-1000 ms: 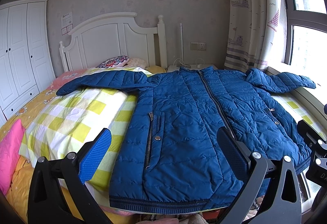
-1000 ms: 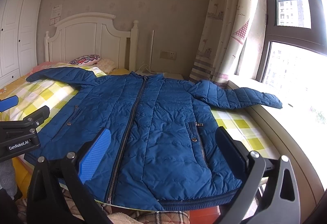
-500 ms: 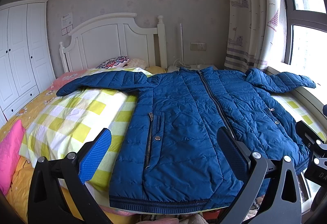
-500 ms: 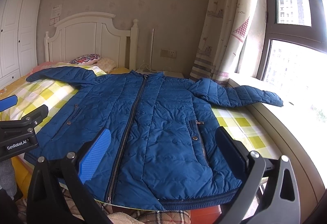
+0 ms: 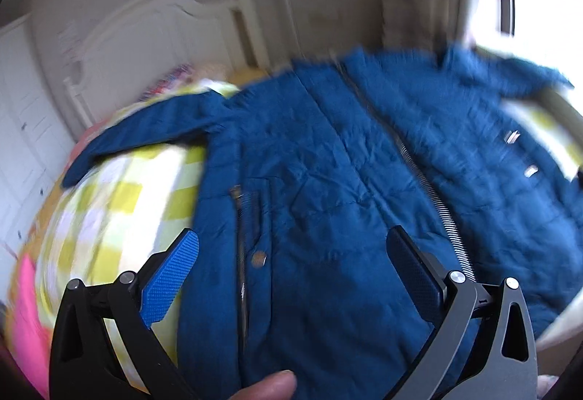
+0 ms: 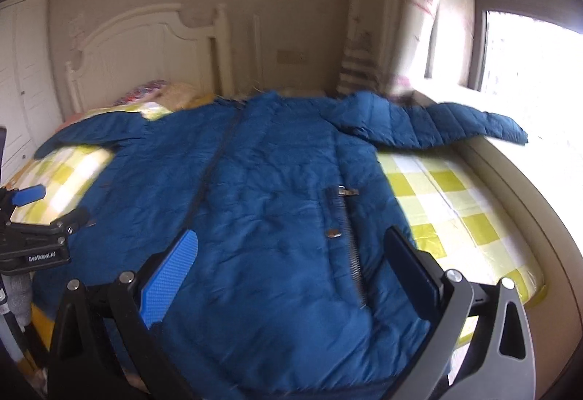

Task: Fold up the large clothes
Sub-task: 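Reach to the sleeve by the window and close the right gripper on it, then lift the sleeve with the right gripper and lay it across the jacket front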

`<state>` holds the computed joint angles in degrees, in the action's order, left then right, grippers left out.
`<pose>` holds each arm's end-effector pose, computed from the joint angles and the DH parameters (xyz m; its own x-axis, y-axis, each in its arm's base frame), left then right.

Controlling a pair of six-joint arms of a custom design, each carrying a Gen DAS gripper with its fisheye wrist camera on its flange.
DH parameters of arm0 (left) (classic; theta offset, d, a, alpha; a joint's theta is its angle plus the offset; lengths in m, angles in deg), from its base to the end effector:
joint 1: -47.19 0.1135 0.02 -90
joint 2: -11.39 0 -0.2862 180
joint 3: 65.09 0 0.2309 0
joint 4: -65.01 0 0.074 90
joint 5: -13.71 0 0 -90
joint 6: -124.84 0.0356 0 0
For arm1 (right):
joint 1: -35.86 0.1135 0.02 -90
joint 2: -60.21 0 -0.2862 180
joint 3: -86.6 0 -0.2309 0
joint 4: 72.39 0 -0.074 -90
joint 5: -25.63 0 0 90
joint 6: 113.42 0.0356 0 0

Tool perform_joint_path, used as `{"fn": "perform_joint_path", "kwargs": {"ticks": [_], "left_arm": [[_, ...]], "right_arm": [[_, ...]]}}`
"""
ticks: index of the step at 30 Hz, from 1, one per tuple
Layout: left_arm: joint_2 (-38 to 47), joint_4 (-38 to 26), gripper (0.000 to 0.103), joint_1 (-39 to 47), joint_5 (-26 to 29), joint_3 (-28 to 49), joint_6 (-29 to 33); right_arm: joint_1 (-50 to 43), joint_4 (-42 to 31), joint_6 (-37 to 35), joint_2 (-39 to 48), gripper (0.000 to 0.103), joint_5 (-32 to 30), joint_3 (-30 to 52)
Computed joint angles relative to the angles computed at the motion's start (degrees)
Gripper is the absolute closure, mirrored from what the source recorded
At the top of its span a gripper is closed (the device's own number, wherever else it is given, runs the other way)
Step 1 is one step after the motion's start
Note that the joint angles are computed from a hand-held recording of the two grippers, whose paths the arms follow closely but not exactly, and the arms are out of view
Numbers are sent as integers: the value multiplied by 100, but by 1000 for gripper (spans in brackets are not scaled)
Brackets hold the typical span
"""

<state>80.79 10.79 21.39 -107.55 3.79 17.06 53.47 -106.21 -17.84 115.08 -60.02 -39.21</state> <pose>0.1975 -0.0750 0.2940 -0.7313 0.0636 -0.6791 -0.1270 0.9655 0.2272 0.1690 0.0508 0.2828 -0.5608 -0.0763 -0.8244 -0.1884 0.9814 0.0374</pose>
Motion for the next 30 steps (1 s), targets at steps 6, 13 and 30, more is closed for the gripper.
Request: {"fn": "perform_joint_path", "kwargs": {"ticks": [6, 13, 30], "left_arm": [[2321, 702, 4, 1578, 1117, 1552, 1002], [3646, 1270, 4, 2457, 1734, 2507, 861], [4052, 1298, 4, 2812, 2367, 2648, 690]], "right_arm": [[-1676, 528, -167, 2663, 2, -646, 1524], [-2791, -328, 586, 5593, 2, -788, 4820], [-2199, 1343, 434, 6225, 94, 254, 5873]]}}
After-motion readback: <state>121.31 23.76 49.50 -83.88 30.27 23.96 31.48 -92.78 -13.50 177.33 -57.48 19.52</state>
